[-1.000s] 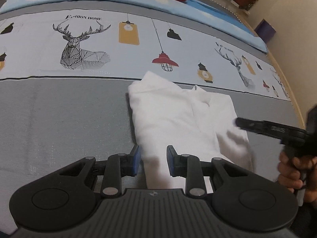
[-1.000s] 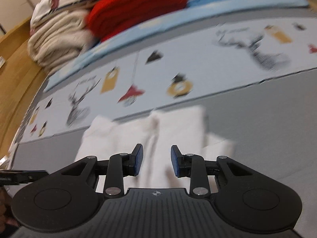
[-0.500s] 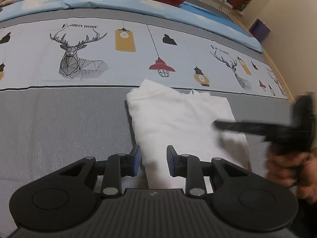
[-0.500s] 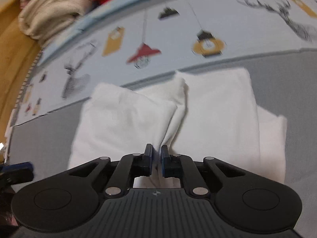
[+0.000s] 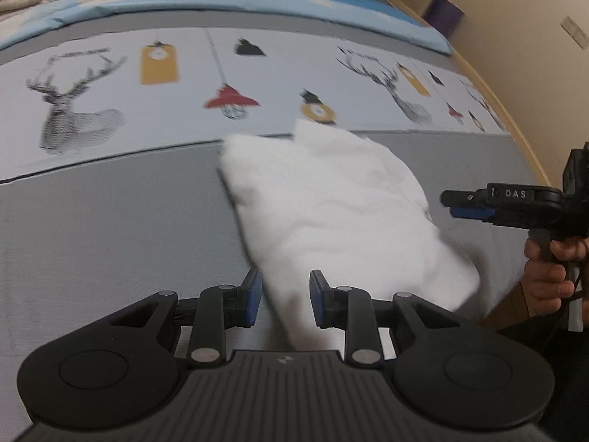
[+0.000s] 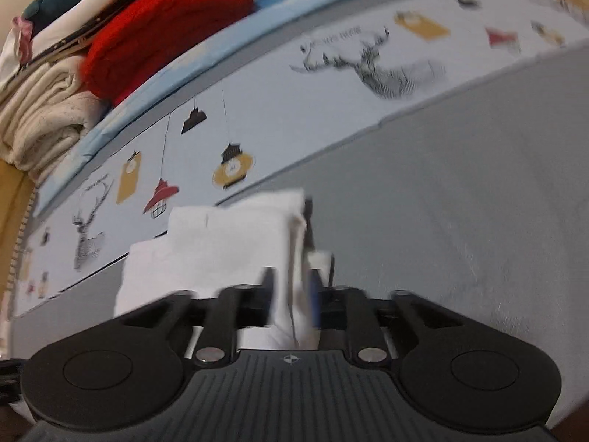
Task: Fold small clothes
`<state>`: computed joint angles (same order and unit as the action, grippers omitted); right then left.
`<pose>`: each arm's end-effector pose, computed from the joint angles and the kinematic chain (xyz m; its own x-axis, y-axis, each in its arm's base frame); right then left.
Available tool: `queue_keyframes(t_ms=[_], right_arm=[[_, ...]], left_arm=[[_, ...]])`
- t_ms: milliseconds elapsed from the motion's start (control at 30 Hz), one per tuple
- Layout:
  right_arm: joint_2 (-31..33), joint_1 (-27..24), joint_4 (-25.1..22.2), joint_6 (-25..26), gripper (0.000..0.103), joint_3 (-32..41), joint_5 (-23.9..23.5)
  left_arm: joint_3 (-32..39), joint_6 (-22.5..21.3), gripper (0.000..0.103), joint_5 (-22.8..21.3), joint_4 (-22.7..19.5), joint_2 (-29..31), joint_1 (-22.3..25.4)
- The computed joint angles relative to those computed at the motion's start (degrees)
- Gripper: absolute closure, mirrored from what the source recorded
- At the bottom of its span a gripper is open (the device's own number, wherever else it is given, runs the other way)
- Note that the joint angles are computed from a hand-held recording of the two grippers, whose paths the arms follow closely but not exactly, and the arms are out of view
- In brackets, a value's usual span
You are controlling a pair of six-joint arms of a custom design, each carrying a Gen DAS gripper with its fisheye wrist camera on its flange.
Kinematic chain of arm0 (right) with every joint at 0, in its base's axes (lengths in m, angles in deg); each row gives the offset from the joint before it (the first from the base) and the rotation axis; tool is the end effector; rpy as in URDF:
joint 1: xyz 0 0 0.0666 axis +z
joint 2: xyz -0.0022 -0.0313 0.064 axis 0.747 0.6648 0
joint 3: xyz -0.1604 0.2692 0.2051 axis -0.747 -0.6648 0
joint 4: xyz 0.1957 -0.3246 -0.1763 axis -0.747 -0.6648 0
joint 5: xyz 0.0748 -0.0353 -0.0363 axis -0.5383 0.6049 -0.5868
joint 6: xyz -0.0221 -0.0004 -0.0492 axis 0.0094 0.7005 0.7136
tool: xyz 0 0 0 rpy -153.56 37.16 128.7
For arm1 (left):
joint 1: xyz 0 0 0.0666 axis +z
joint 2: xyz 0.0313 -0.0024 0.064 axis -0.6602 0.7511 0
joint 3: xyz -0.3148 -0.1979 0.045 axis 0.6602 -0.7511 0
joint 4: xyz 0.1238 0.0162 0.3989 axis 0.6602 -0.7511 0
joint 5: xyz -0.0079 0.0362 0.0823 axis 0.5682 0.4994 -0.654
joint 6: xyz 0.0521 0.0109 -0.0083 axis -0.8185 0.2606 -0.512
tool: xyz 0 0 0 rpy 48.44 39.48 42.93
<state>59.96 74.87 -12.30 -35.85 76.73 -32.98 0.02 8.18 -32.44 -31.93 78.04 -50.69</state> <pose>0.4675 0.2363 0.3548 -0.8404 0.2742 -0.4675 0.0384 0.8905 0.4533 0.4466 -0.0835 0.3857 -0.8871 0.0383 -0.4600 0.1848 0.9427 -0.2778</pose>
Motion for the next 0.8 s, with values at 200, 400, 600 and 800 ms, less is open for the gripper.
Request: queue_keyframes(t_ms=[200,400,600,800], right_arm=[[0.9,0.4,-9.3,11.3,0.05,1.0,-5.4],[-2.3,0.2,-12.6,18.5,0.096,-1.3,-9.5],[-10.9,-3.5,-1.7,12.4,0.097,-7.7,-19.5],[-3.9,0.8,-19.7,24.4,0.096,-1.1,-7.8]], left_arm=[[-0.2,-1.2,0.068,3.3,-0.7,1.1,-1.9],[-0.9,-6.0,0.068,1.4,-2.2,2.3,-4.9],[-2.0,-10.0,0.068,-1.3,-3.1,2.6,-6.6],[-3.3,-18.4,0.095,-8.7,-6.3,4.2,-9.1]])
